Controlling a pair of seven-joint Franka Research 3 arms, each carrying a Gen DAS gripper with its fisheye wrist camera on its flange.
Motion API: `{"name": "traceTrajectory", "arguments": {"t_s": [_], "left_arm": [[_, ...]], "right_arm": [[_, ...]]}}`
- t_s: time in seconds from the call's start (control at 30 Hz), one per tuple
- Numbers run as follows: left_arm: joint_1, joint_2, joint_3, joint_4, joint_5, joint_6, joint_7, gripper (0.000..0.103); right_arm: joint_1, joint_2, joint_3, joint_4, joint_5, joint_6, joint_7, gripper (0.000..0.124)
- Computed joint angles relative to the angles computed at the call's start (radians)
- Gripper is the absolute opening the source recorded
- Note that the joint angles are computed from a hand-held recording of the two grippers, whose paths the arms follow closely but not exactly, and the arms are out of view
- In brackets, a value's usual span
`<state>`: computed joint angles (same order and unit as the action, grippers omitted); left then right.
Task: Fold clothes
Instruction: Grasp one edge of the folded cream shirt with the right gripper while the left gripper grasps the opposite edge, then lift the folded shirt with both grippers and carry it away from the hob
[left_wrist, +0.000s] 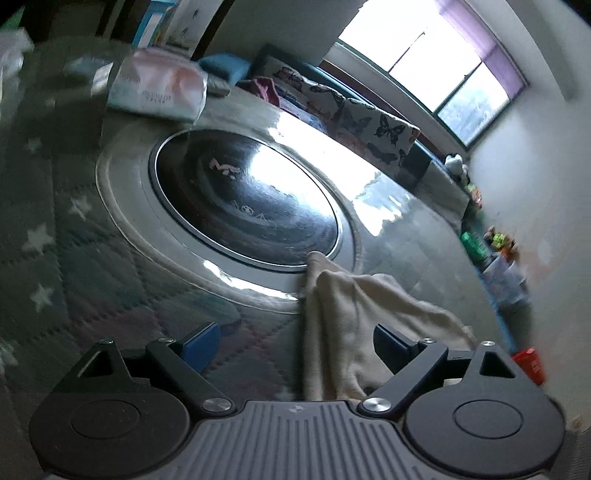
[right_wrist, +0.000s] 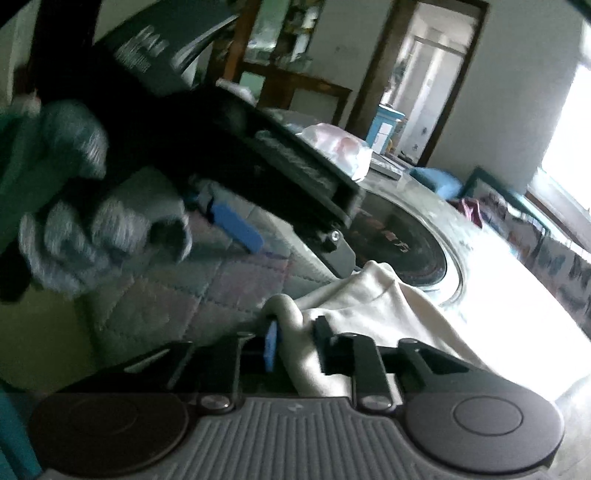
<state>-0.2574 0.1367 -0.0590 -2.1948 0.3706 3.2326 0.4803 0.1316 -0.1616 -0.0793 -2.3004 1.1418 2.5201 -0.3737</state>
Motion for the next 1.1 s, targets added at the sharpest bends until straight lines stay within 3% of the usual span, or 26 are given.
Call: {"name": "traceTrajectory", "arguments": {"t_s": [0.17,0.27,0.37,0.53,0.6,0.7,0.77,0.87,1.1], "left_arm": [[0.279,0.036,-0.314,0.013,-0.155,0.027,0.097,0.092],[0.414,0.075,-0.464,0.034,-0.186,0.044,0.114,0.092],[0.411,0.1,-0.468,0.06,-0.186,0.047,0.098,0.092],[0.521,0.173,-0.604,0.107,-0.169,0.052,0.093,0.09],[0.57,0.212,-0.658,0.117,-0.146,0.075,0.074,0.084],[0.662,0.278,-0.756,0.13,-0.096,0.092,0.031,0.059],[0.722,0.33,-0.819,0.138,-0.06,0.082,0.005,0.031],[0.743,0.355,-0.832,0.138,-0.019,0.087,-0.026,0.019],[0.755,0.353,-0.831,0.143,0.047,0.066,-0.057,0.018]], "right_arm": [[-0.029,0.012,-0.024,0.049,0.007,-0.107,0.11,0.015],[-0.052,0.018,-0.036,0.076,0.01,-0.166,0.161,0.015],[-0.074,0.029,-0.043,0.1,0.018,-0.212,0.19,0.014],[-0.102,0.042,-0.047,0.123,0.035,-0.258,0.197,0.014],[-0.111,0.041,-0.049,0.124,0.037,-0.276,0.197,0.014],[-0.122,0.039,-0.051,0.12,0.042,-0.298,0.187,0.014],[-0.125,0.045,-0.049,0.122,0.044,-0.304,0.183,0.014],[-0.13,0.052,-0.046,0.121,0.04,-0.307,0.18,0.016],[-0.162,0.043,-0.062,0.112,0.055,-0.287,0.205,0.023]]}}
